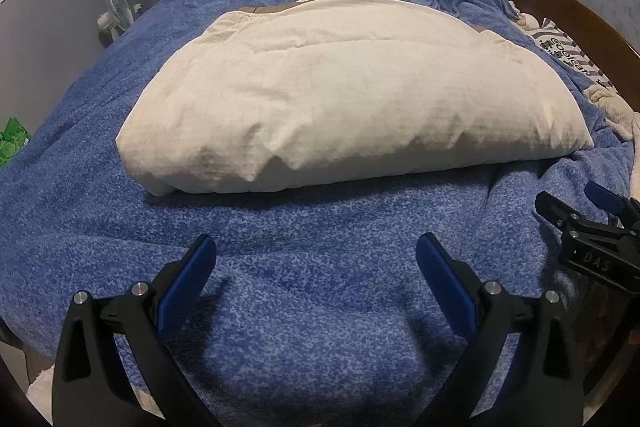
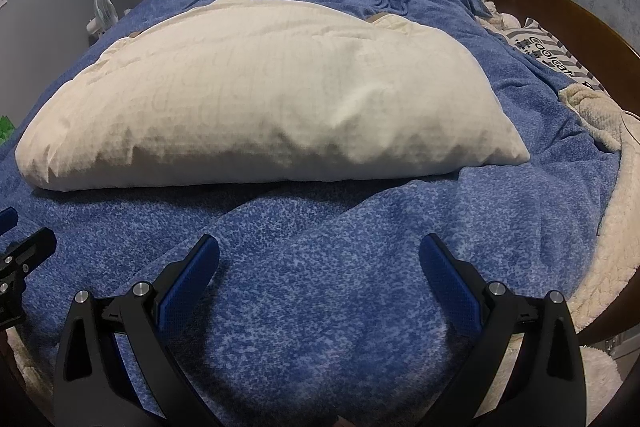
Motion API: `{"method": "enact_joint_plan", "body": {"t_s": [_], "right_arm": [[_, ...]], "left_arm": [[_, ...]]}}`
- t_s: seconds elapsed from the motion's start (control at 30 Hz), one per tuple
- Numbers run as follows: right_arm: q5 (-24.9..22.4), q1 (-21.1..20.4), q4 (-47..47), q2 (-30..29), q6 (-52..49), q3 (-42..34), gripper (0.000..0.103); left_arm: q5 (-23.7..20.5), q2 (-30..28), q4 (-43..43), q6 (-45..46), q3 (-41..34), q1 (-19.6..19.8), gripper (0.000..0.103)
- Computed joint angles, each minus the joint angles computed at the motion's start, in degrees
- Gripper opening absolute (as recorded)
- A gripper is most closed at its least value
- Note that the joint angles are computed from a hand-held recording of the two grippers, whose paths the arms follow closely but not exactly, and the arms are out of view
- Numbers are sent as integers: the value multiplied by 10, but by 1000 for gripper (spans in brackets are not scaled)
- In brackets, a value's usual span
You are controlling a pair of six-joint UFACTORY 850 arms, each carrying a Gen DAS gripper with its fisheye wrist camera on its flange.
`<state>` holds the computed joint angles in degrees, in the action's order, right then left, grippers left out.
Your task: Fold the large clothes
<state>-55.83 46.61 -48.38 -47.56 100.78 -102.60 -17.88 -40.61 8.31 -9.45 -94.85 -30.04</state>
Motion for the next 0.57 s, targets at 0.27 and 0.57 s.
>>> {"method": "enact_joint_plan", "body": {"t_s": [0.27,0.57], "right_arm": [[-2,0,3,-2,-5,-4,97],[6,-2,-1,2,1,1,96]], "left_arm": [[-4,-5,-9,3,-10,4,95],[-23,-14,-56,48,-23,8,95]]}}
